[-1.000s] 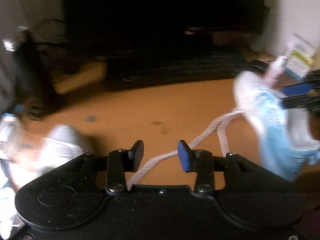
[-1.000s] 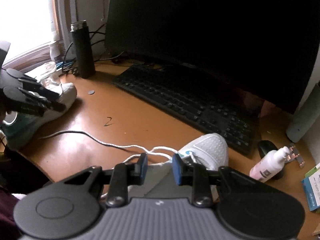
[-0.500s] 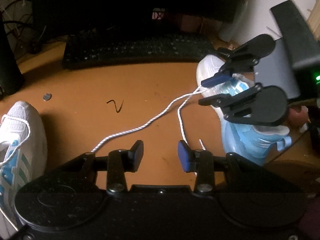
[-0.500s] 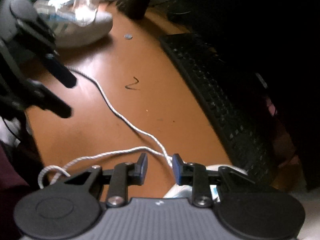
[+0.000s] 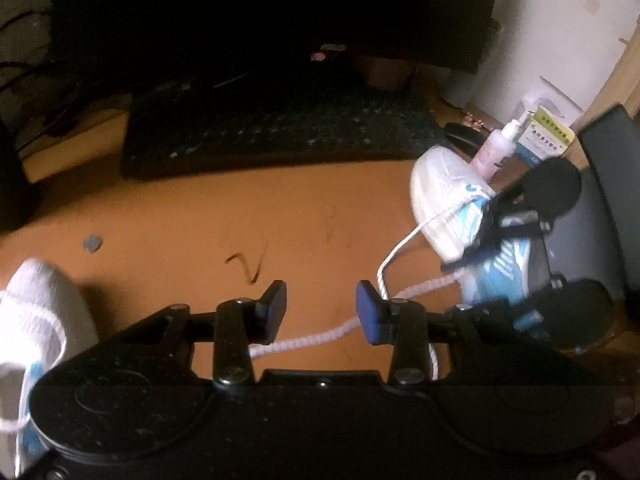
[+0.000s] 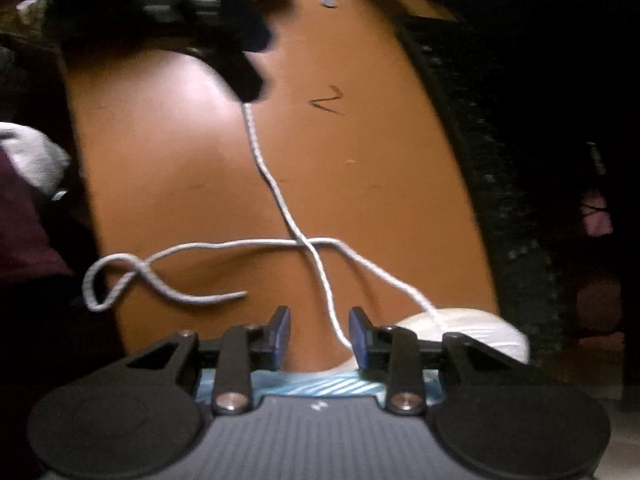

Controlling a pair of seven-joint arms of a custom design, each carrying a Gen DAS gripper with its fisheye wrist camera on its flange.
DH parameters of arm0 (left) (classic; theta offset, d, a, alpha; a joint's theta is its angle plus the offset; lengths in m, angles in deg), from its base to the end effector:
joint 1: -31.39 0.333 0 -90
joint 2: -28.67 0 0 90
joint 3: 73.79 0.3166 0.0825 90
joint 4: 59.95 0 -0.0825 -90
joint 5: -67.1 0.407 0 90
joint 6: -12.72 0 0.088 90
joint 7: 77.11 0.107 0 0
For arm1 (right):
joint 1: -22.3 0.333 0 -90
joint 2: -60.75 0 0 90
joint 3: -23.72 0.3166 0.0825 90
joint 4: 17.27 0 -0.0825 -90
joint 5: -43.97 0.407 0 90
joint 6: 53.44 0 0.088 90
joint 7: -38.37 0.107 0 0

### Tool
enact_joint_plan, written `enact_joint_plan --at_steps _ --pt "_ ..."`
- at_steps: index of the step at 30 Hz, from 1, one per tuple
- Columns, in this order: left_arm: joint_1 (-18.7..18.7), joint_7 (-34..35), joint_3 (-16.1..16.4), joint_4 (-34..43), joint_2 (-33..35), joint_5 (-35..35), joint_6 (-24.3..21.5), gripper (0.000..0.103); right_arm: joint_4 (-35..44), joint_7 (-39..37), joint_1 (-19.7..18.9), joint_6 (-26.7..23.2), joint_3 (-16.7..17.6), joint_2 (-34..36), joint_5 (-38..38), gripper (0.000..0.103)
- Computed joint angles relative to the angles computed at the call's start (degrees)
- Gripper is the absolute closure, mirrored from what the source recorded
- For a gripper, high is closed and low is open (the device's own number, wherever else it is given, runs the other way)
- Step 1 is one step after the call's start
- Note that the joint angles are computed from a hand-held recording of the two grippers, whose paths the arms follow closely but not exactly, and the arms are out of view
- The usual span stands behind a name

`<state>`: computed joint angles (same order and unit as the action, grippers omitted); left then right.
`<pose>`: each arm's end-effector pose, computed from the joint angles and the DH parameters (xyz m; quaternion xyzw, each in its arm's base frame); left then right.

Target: Lace up shoes with both hands

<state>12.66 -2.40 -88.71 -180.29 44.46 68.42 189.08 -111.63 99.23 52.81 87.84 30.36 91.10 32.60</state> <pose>0.5387 -0.3513 0.3599 -0.5533 0.7562 -0.3355 0.0973 0.5863 0.4308 0.3253 -0.9770 0.1485 -0.1299 0.0810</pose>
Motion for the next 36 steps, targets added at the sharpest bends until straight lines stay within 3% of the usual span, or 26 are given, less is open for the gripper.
enact_joint_plan --at_steps 4,7,16,19,20,22,27,30,33,36 --pt "8.1 8.6 -9.6 5.3 5.6 -7.0 -2.3 0.068 0.2 -4.3 -1.9 -3.0 2.2 -0.7 4.1 0.070" --pt "8.8 13.3 -11.6 9.6 9.1 -9.4 -7.3 0.072 -0.1 -6.0 -2.3 -4.3 2.9 -1.5 6.5 0.070" --pt "1.0 15.3 -5.4 14.4 10.6 -8.2 -18.8 0.081 -4.8 -5.3 -1.9 -1.4 3.3 -5.1 9.4 0.070" --pt "-2.5 13.1 -2.0 14.9 10.6 -3.8 -19.1 0.102 -6.6 -5.5 -2.0 0.6 3.5 -5.9 10.2 0.070" --pt "-3.0 12.8 -1.7 15.1 10.7 -2.9 -19.0 0.103 -7.4 -5.4 -2.1 1.6 3.6 -6.2 10.4 0.070" --pt "-2.5 12.2 -2.0 15.3 11.2 -3.7 -17.7 0.103 -8.8 -5.3 -2.3 3.4 3.9 -6.9 11.3 0.070" --pt "-1.8 6.7 -0.7 13.2 7.9 -5.1 -5.0 0.103 -12.8 -3.4 -3.2 9.1 4.5 -9.2 14.7 0.069" --pt "-2.1 4.4 0.7 12.8 4.3 -3.2 0.2 0.103 -15.9 -3.7 -5.7 14.0 6.6 -11.4 21.1 0.069" --pt "1.8 8.6 -3.6 14.6 3.6 -4.4 -4.7 0.103 -17.9 -5.3 -7.9 16.0 8.4 -13.1 28.1 0.065" --pt "-3.2 3.8 0.9 15.5 5.3 0.3 -12.2 0.080 -20.5 -5.7 -8.0 18.3 8.2 -14.8 30.4 0.065"
